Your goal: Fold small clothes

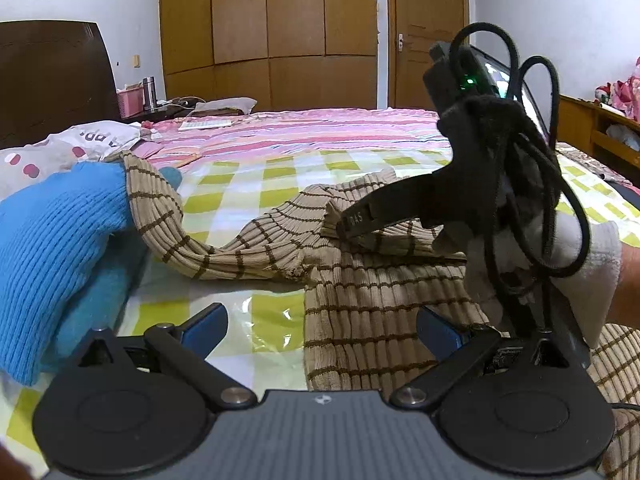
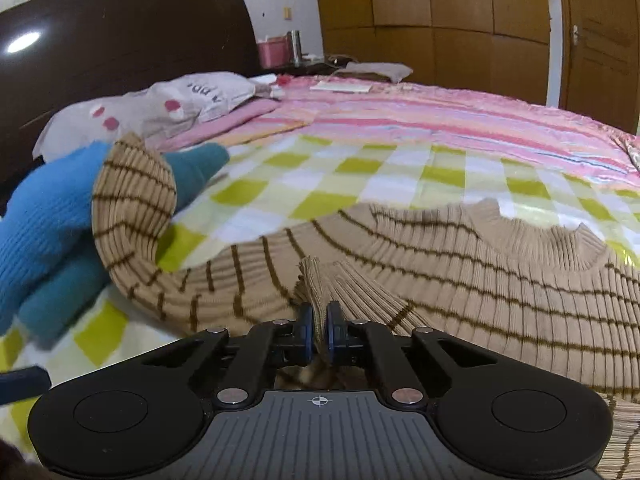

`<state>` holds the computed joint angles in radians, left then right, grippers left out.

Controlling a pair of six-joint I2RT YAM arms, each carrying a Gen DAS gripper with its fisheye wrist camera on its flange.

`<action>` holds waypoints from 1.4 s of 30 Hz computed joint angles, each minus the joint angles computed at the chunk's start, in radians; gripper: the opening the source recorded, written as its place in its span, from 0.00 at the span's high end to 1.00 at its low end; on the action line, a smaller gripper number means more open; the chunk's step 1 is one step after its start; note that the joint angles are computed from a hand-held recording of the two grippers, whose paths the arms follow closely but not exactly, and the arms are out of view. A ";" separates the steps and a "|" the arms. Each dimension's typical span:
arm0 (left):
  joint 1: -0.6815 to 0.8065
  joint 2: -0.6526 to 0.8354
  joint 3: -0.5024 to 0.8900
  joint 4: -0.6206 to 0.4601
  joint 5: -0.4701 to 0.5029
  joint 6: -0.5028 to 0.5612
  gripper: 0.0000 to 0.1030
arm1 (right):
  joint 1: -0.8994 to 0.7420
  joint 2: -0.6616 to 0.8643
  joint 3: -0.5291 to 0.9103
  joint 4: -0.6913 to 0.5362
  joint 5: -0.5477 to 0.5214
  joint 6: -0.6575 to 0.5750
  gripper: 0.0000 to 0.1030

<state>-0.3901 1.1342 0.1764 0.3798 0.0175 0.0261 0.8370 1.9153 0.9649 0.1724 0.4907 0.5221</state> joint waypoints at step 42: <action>-0.199 0.634 0.404 0.239 -0.185 0.130 0.00 | -0.416 -0.419 -0.189 -0.604 -0.260 -0.882 0.69</action>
<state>-0.5888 1.7680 0.5801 0.6187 -0.1680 0.1558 0.4205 1.4965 0.7756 -0.4314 0.2302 -0.3594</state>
